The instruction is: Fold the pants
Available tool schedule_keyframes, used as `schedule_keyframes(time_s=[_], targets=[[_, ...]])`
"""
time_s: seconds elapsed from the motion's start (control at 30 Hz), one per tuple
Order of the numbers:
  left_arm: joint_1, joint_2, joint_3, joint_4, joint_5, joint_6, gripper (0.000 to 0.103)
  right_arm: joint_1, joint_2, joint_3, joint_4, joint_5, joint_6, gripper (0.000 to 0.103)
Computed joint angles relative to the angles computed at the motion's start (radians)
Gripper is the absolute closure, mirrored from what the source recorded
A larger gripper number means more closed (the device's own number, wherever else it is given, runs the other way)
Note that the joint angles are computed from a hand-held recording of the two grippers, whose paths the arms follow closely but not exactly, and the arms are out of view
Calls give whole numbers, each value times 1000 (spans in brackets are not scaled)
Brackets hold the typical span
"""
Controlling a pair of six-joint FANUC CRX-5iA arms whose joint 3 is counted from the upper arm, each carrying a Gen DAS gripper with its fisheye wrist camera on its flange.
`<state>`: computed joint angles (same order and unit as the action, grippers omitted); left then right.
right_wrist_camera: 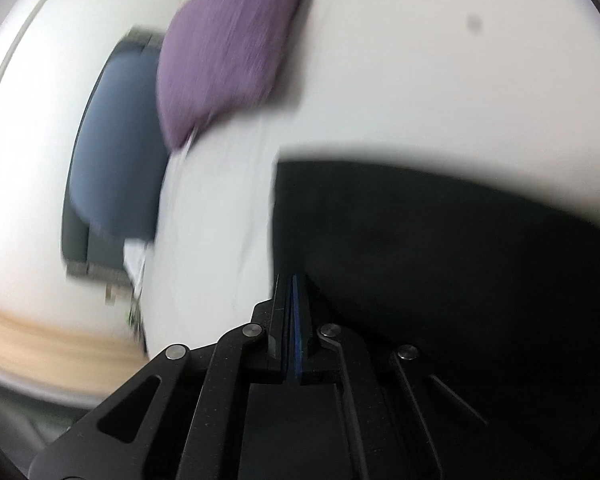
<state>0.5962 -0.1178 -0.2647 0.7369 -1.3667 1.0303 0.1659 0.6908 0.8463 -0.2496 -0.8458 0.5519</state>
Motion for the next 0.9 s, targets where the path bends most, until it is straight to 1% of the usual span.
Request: schedule_keyframes(time_s=[0.03, 0.07, 0.1, 0.13, 0.17, 0.2, 0.27, 0.3, 0.37, 0.43, 0.47, 0.5, 0.53, 0.6, 0.63, 0.67, 0.7, 0.73, 0.77, 0.8, 0.83, 0.87, 0.9], targets=[[0, -2, -2, 0, 1, -1, 44, 4, -16, -18, -4, 8, 10, 98], [0, -4, -3, -1, 2, -2, 43, -1, -30, -26, -60, 16, 70, 98], [-1, -6, -4, -1, 3, -1, 43, -7, -35, -13, -169, -1, 168, 98], [-2, -6, -5, -1, 3, 2, 43, -26, -31, 9, -287, -39, 269, 98], [-2, -5, -3, -2, 2, 5, 43, -29, -29, 16, -375, -78, 347, 98], [-3, -5, -1, -4, 1, 7, 43, -32, -15, 35, -434, -122, 396, 98], [-5, -3, 3, -7, -1, 11, 43, -36, 4, 40, -506, -165, 450, 99], [-6, -2, 5, -9, -1, 13, 43, -40, 3, 29, -521, -159, 471, 100], [-10, 0, 9, -12, 2, 18, 43, -68, 3, 11, -599, -128, 500, 100], [-12, 2, 9, -10, 5, 19, 43, -81, 2, 6, -549, -93, 452, 100], [-11, 1, 6, -7, 6, 17, 44, -86, -9, -17, -506, -51, 419, 103], [-11, 0, 4, -5, 7, 14, 43, -89, -25, -49, -450, -9, 368, 103], [-8, -1, 2, -3, 6, 9, 44, -98, -56, -112, -398, 61, 301, 103], [-5, -4, -4, 2, 8, 2, 44, -116, -95, -192, -371, 153, 249, 103], [-3, -4, -5, 2, 8, -1, 44, -113, -111, -227, -306, 200, 180, 103], [0, -6, -8, 5, 8, -6, 44, -98, -127, -259, -189, 225, 84, 103], [1, -6, -11, 8, 9, -10, 43, -95, -144, -276, -91, 198, 24, 103], [5, -10, -16, 11, 9, -13, 43, -99, -158, -285, -46, 180, 4, 94], [8, -14, -23, 15, 12, -17, 43, -94, -181, -308, -53, 213, 11, 94], [9, -18, -28, 17, 17, -19, 43, -82, -193, -307, -113, 246, 57, 94], [9, -22, -32, 16, 22, -19, 43, -90, -194, -275, -224, 227, 155, 95], [8, -25, -33, 13, 26, -16, 43, -93, -187, -229, -350, 172, 286, 94], [7, -26, -33, 11, 27, -13, 43, -86, -155, -150, -437, 79, 385, 94]])
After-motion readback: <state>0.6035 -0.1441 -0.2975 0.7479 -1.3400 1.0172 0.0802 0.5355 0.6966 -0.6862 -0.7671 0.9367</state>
